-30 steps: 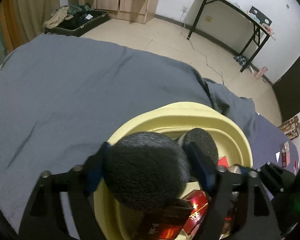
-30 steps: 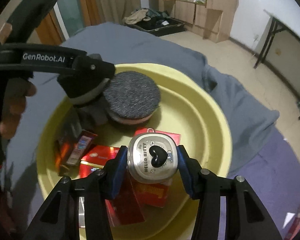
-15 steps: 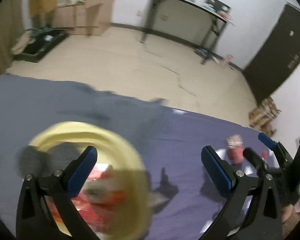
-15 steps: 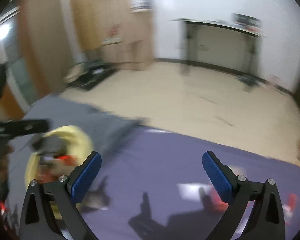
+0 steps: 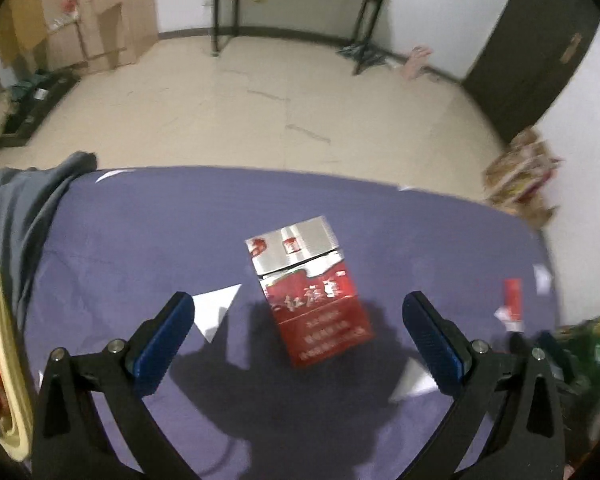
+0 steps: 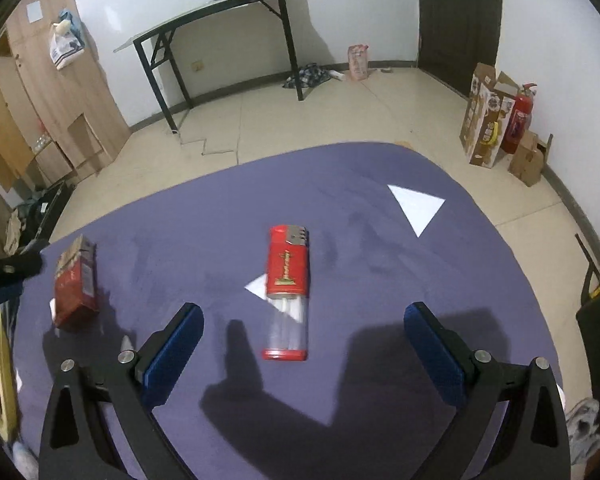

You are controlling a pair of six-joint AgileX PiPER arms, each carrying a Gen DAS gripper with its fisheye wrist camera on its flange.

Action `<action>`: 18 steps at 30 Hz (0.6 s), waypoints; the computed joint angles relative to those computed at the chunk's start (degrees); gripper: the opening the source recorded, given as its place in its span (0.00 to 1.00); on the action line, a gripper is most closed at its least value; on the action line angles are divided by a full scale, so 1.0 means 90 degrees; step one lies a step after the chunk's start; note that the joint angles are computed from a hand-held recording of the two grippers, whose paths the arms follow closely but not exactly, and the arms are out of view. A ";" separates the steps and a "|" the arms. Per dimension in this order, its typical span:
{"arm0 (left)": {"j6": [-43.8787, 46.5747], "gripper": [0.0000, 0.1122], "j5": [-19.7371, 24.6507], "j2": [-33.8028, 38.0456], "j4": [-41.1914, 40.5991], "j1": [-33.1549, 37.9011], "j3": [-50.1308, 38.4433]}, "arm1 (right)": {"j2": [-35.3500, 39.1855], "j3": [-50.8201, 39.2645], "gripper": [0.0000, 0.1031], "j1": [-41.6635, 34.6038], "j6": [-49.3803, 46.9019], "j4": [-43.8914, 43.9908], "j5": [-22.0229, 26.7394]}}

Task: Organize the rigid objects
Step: 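Grasp the red-silver pack with the left gripper while the right grasps the red lighter, then carry the pack and lighter to the yellow tray and release them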

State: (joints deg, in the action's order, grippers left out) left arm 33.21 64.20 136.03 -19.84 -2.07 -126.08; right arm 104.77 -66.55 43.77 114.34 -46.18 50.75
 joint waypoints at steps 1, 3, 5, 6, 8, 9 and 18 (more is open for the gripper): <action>-0.0089 0.92 -0.0333 -0.0040 0.0139 -0.0094 0.0255 | 0.0054 0.0031 0.95 -0.0044 0.0028 0.0021 -0.0085; -0.0160 0.92 -0.0577 -0.0022 0.0314 -0.0179 0.0501 | 0.0240 0.0027 0.93 0.0003 0.0130 -0.0075 -0.0040; -0.0275 0.91 -0.0559 0.0146 0.0373 -0.0206 0.0415 | 0.0114 0.0129 0.92 0.0059 -0.0050 -0.0209 0.0198; -0.0321 0.87 -0.0465 0.0255 0.0393 -0.0200 0.0291 | 0.0249 0.0112 0.88 0.0146 0.0036 -0.0337 0.0216; -0.0385 0.68 -0.0260 0.0409 0.0370 -0.0140 0.0133 | 0.0578 -0.0119 0.68 0.0172 0.0047 -0.0555 0.0153; -0.0294 0.59 -0.0118 0.0452 0.0213 -0.0056 0.0075 | 0.0700 -0.0237 0.57 0.0213 -0.0014 -0.0597 0.0262; 0.0855 0.53 0.0550 0.0437 -0.0607 0.0582 -0.0354 | 0.1155 -0.0494 0.21 0.0531 0.0405 -0.1076 0.0195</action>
